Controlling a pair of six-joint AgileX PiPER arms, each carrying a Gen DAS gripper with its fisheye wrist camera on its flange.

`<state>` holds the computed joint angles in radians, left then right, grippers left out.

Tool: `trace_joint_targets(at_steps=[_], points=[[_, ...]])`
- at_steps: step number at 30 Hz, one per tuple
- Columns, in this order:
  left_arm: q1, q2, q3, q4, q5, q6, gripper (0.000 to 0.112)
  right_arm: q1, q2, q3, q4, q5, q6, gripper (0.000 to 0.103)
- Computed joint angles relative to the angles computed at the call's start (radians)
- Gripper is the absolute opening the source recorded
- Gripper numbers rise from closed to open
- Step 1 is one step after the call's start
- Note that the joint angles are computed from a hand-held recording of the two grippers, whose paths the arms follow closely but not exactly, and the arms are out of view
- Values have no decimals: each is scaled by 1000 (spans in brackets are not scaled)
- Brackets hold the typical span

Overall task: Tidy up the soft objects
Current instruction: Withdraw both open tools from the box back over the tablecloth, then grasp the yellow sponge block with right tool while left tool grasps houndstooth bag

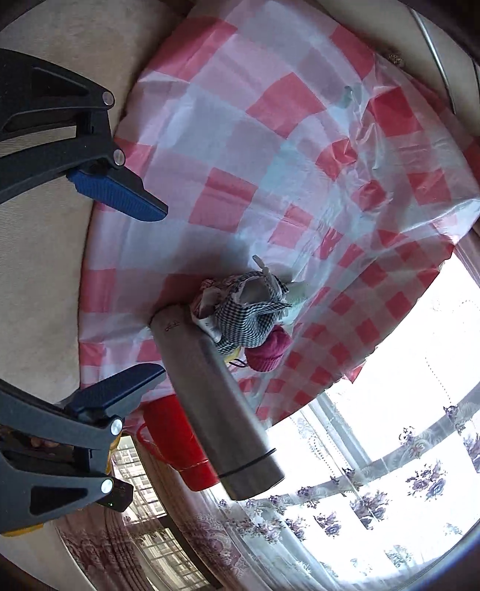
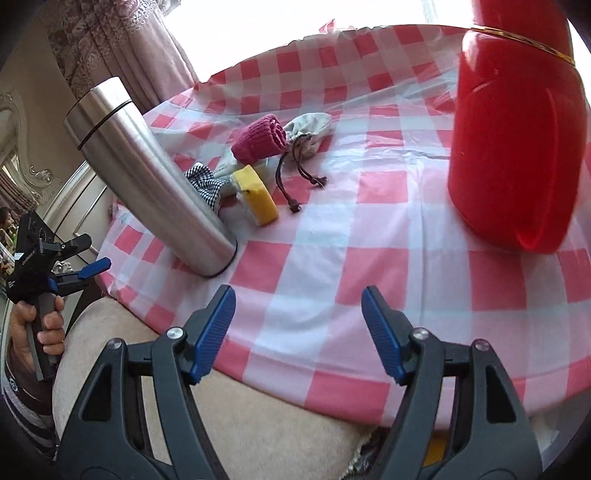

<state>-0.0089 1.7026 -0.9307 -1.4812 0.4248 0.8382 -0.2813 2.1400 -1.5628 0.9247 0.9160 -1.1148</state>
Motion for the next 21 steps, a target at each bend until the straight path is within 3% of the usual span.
trace_joint_targets(at_steps=[5, 11, 21], points=[[40, 160, -196, 95, 61, -111, 80, 87, 98, -166, -42, -18, 81, 74], [74, 346, -446, 125, 180, -228, 80, 134, 260, -433, -83, 80, 201, 67], [60, 530, -718, 236, 262, -425, 80, 172, 444, -772, -138, 222, 343, 65]])
